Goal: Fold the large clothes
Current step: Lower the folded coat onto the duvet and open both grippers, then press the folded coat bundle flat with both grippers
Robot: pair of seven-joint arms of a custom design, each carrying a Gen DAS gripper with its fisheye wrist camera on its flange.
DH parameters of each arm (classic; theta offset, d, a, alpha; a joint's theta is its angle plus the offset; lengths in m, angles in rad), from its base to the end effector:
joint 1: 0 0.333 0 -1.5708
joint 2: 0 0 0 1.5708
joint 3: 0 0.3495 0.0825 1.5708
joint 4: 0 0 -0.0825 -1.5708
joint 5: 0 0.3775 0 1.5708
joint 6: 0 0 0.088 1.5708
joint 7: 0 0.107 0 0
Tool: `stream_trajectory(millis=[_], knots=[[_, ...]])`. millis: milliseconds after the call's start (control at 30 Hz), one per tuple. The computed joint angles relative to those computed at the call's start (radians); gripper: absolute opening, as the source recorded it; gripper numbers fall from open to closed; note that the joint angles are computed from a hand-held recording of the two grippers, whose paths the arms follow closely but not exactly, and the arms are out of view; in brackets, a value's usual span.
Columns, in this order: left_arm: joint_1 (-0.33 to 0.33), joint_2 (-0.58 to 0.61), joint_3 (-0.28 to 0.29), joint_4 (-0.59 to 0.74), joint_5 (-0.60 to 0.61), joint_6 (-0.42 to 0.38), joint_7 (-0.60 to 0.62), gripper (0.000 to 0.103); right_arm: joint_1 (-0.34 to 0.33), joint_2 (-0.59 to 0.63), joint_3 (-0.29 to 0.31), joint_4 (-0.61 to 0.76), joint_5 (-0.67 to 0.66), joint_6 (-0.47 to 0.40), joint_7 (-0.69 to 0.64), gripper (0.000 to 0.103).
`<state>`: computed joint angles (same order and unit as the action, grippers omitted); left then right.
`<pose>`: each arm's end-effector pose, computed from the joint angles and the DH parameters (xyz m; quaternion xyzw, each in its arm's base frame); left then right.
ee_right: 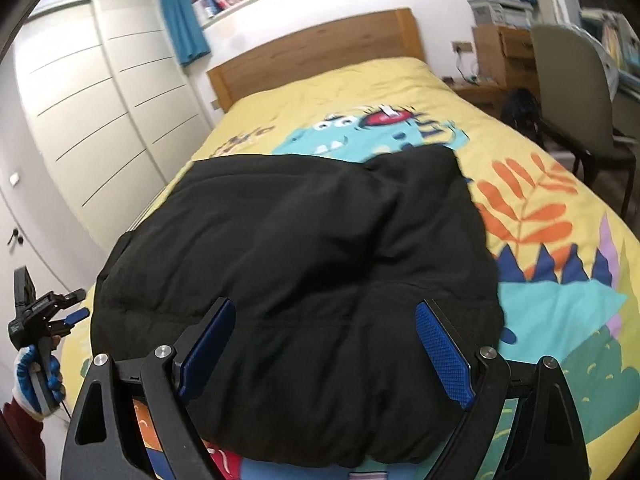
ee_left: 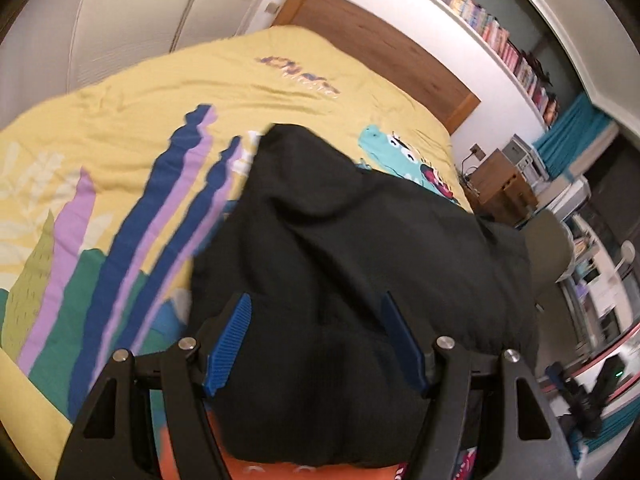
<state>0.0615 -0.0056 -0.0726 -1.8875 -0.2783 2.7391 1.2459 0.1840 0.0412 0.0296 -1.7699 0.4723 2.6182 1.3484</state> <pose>0.6033 0.0039 0.6410 -0.7836 0.4540 -0.3948 0.1549 0.6088 0.1211 0.6562 -0.6783 0.5991 -0.1390 0.4020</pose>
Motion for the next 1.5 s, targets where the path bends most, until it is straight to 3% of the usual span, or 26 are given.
stream_trajectory(millis=[167,333,533,600,733,867,967,1267,1500], knots=[[-0.044,0.016,-0.038,0.026,0.267,0.04,-0.162,0.066,0.033,0.015,0.021,0.007,-0.049,0.042,0.02,0.091],[-0.083,0.076,-0.057,0.1,0.358,0.024,-0.172,0.066,0.076,0.068,0.034,0.037,-0.145,0.095,0.06,0.091],[-0.114,0.191,-0.053,0.21,0.473,0.001,-0.253,0.067,0.127,0.171,0.005,0.115,-0.318,0.119,0.18,0.096],[-0.113,0.23,-0.053,0.257,0.475,-0.024,-0.261,0.067,0.133,0.211,-0.008,0.164,-0.345,0.106,0.22,0.097],[-0.119,0.337,-0.057,0.441,0.472,-0.174,-0.242,0.068,0.143,0.3,-0.034,0.307,-0.396,0.034,0.286,0.097],[-0.133,0.401,-0.047,0.544,0.497,-0.228,-0.247,0.068,0.143,0.385,-0.046,0.454,-0.423,-0.057,0.317,0.097],[-0.148,0.408,-0.03,0.548,0.535,-0.225,-0.28,0.068,0.133,0.408,-0.043,0.485,-0.416,-0.079,0.322,0.097],[-0.158,0.371,-0.014,0.468,0.623,-0.156,-0.349,0.068,0.09,0.363,-0.021,0.399,-0.353,-0.042,0.259,0.097],[-0.161,0.361,-0.008,0.444,0.662,-0.127,-0.377,0.068,0.077,0.33,-0.05,0.34,-0.361,-0.008,0.297,0.097]])
